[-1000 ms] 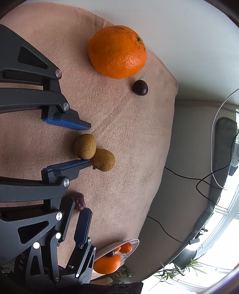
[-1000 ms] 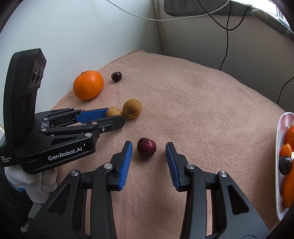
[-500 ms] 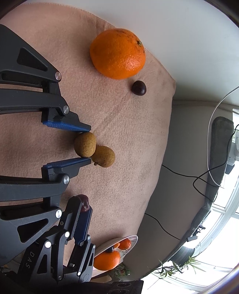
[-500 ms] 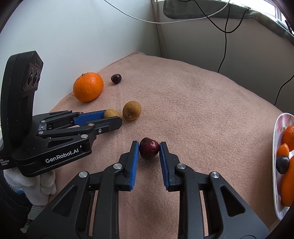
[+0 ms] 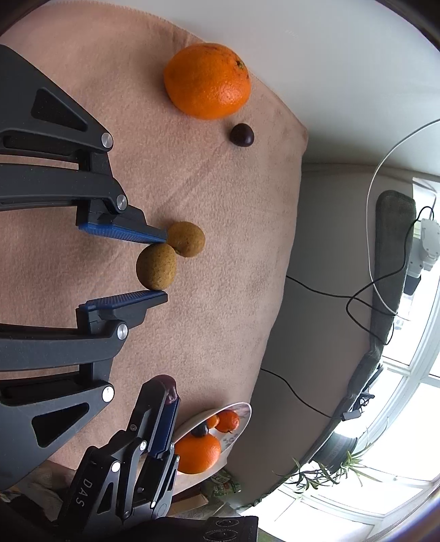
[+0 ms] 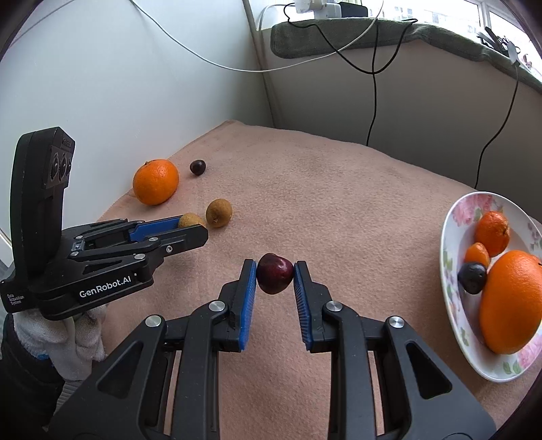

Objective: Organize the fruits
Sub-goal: 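Lift the red cherry with the right gripper while the left lifts the brown kiwi, then carry the cherry and kiwi over the plate with both grippers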

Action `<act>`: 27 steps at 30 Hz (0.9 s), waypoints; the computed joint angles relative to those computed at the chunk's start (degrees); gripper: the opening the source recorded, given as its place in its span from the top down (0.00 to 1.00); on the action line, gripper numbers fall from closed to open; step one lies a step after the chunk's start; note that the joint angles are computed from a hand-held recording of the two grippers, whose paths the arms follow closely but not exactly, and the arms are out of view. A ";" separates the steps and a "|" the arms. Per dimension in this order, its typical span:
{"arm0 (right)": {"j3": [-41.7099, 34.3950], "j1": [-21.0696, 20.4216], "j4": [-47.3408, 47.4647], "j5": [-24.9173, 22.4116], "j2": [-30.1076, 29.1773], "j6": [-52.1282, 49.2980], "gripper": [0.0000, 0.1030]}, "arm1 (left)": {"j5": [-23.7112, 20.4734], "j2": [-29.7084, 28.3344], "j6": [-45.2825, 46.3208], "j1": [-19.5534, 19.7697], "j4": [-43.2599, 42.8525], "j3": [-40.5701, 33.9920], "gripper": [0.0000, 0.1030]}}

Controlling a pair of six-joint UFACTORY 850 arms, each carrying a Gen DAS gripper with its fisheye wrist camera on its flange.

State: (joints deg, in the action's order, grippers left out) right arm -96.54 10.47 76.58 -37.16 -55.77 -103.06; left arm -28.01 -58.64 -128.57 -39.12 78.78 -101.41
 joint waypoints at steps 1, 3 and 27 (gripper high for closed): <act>0.12 -0.39 0.40 -0.18 0.17 -0.10 0.77 | -0.04 -0.11 0.13 -0.15 0.10 -0.42 0.74; 0.25 -1.25 1.12 -0.54 0.46 -0.30 0.77 | -0.03 -0.35 0.76 -0.38 0.16 -1.36 0.74; -0.98 -8.95 9.06 -0.26 1.51 -2.56 0.77 | 1.70 -10.81 21.99 -1.96 -11.29 -23.67 0.74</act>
State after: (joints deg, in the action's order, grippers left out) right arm -97.53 1.51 85.64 -37.41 -54.26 -105.62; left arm -26.32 -69.45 -106.59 -41.08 67.49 -125.09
